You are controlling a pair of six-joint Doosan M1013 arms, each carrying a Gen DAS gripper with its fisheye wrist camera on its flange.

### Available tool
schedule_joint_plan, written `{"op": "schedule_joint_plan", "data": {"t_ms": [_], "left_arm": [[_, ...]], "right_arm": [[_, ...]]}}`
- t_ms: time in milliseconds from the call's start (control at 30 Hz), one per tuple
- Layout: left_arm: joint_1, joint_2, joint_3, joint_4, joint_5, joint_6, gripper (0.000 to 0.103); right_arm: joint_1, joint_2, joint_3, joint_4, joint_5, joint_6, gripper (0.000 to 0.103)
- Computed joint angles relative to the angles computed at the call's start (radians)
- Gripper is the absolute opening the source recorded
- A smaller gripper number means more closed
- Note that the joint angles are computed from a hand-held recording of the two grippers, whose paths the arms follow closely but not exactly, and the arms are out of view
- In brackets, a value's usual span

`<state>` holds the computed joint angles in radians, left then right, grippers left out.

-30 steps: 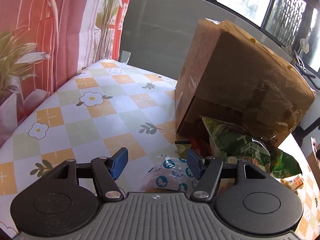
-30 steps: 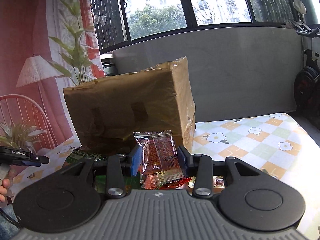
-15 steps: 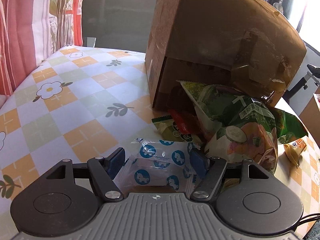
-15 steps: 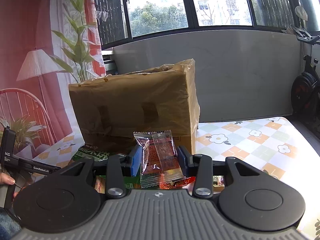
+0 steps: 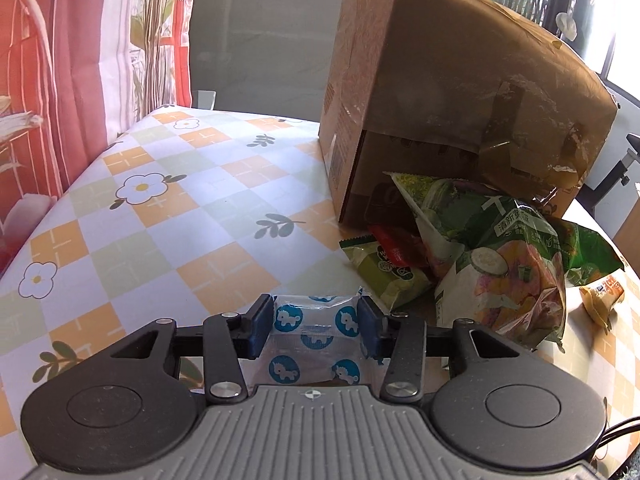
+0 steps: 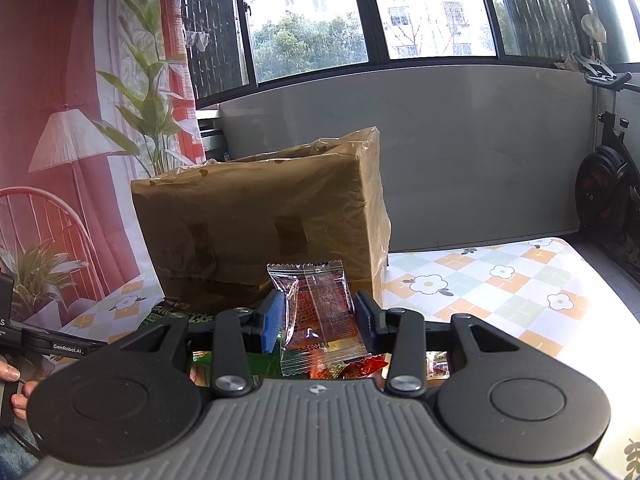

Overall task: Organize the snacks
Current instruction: 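Close the left tool on the white blue-dotted packet and lift it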

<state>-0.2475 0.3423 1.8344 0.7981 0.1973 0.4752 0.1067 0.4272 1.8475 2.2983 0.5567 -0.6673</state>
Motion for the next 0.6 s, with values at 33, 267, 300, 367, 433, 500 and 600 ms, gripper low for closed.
{"op": "schedule_joint_plan", "data": {"t_ms": [33,267,300,367,433,500,600], "left_arm": [[0.000,-0.004,0.006,0.025,0.001,-0.026,0.048],[-0.006,-0.027,0.019,0.170,-0.001,-0.172,0.047],[-0.006,-0.032,0.021,0.196,-0.010,-0.195,0.045],[-0.008,-0.041,0.021,0.252,-0.014,-0.244,0.045],[-0.011,-0.047,0.019,0.326,-0.020,-0.302,0.044],[-0.014,-0.047,0.014,0.339,-0.020,-0.302,0.044],[-0.015,-0.031,0.003,0.162,-0.005,-0.127,0.044]], "right_arm": [[0.000,0.000,0.001,-0.001,0.002,0.001,0.041],[-0.005,0.000,0.002,0.003,0.010,0.001,0.041],[-0.005,-0.001,0.002,0.008,0.012,-0.003,0.041],[-0.007,0.000,0.002,0.013,0.018,-0.002,0.041],[-0.008,0.002,0.000,0.013,0.025,0.004,0.041],[-0.009,0.005,-0.005,0.005,0.025,0.012,0.041],[-0.009,0.010,-0.008,-0.009,0.030,0.028,0.041]]}}
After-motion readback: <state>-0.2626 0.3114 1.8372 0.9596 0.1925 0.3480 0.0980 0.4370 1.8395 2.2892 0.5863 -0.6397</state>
